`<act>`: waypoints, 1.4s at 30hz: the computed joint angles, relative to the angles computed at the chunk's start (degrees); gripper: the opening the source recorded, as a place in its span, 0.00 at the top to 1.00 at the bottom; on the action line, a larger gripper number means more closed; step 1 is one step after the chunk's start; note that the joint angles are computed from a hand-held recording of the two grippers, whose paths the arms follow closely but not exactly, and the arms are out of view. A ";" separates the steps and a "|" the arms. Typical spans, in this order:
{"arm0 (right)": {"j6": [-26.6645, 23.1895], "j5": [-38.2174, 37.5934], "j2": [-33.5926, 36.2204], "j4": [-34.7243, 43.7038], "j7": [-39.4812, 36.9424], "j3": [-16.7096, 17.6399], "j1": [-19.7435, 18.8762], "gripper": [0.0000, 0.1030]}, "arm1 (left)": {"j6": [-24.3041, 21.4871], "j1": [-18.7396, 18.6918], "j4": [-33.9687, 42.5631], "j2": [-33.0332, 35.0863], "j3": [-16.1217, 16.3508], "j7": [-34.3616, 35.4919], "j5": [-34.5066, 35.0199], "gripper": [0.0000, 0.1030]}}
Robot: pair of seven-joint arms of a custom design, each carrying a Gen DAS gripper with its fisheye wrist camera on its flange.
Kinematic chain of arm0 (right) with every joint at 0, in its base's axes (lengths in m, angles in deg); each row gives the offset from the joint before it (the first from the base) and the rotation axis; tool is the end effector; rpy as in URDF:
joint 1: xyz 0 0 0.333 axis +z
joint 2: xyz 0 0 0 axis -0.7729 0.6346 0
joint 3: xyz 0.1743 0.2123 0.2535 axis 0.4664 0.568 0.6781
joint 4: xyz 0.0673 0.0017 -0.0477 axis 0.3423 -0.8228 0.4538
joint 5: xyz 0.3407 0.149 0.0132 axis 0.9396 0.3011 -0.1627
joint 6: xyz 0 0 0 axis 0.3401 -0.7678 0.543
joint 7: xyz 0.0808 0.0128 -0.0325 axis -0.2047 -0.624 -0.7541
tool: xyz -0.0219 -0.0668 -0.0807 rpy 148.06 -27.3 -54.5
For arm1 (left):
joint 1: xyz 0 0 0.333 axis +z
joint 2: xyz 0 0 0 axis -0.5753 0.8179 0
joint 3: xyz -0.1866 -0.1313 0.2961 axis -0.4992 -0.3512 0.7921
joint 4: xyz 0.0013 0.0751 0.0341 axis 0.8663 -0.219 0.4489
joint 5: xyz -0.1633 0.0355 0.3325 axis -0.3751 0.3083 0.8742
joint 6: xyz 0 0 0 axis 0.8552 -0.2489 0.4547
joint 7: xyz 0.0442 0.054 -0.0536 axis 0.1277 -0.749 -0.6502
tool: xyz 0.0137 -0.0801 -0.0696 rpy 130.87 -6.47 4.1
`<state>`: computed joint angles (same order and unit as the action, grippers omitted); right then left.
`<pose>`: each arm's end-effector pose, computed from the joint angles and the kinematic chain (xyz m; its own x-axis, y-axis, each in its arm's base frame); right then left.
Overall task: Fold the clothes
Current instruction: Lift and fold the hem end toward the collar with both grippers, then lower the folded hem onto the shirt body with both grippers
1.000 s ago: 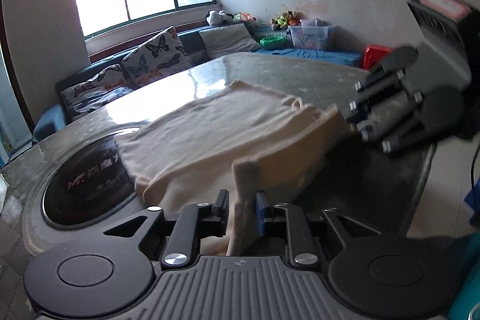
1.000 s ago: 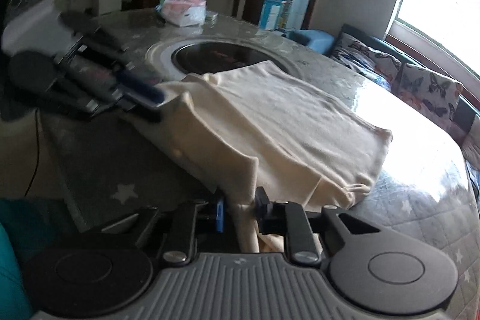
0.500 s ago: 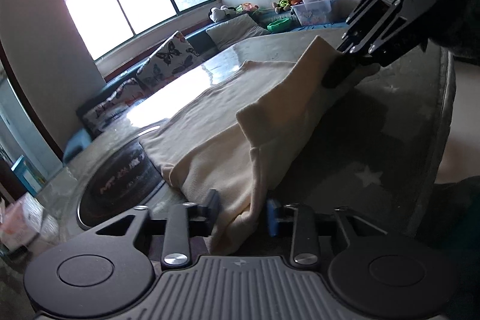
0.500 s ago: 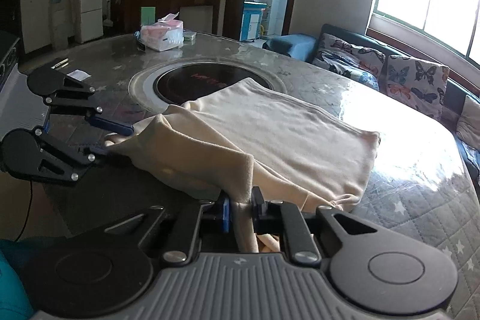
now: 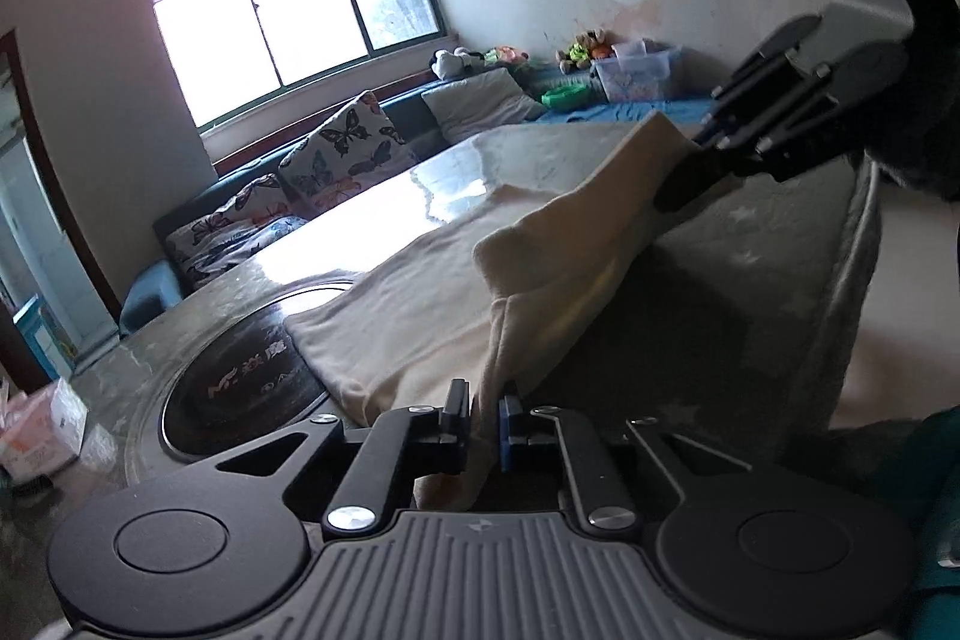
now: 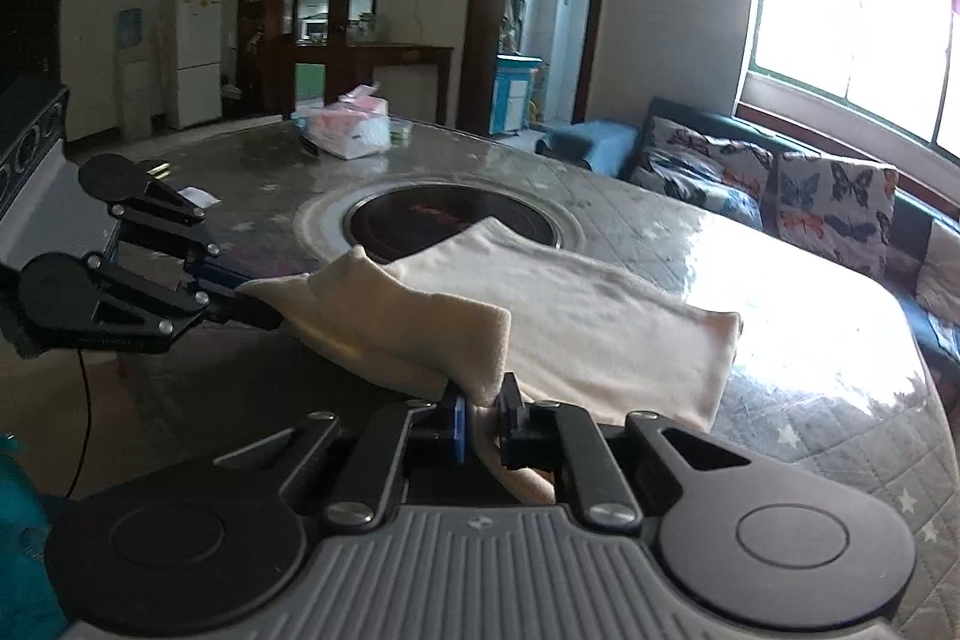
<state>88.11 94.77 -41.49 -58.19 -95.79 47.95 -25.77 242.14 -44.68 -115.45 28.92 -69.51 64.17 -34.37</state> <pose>0.5034 0.2794 0.4907 0.8506 -0.5177 0.0925 -0.2129 -0.4997 -0.8396 0.3861 -0.1561 0.4763 -0.3050 -0.9153 -0.2629 -0.4070 0.3749 -0.8330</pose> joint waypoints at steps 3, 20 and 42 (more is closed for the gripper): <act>-2.39 -1.46 -3.08 -2.57 0.79 -0.36 -0.38 0.92 | -2.59 -1.56 -2.96 -5.32 2.03 -5.88 3.60 0.90; -5.49 -18.31 -1.24 2.54 17.45 -1.42 -0.24 0.92 | -5.02 9.41 2.46 -2.84 0.39 -12.83 15.99 0.90; 10.69 -48.00 23.43 22.45 54.73 5.19 -5.46 0.78 | -2.33 2.35 43.44 24.78 3.78 52.80 -57.23 0.79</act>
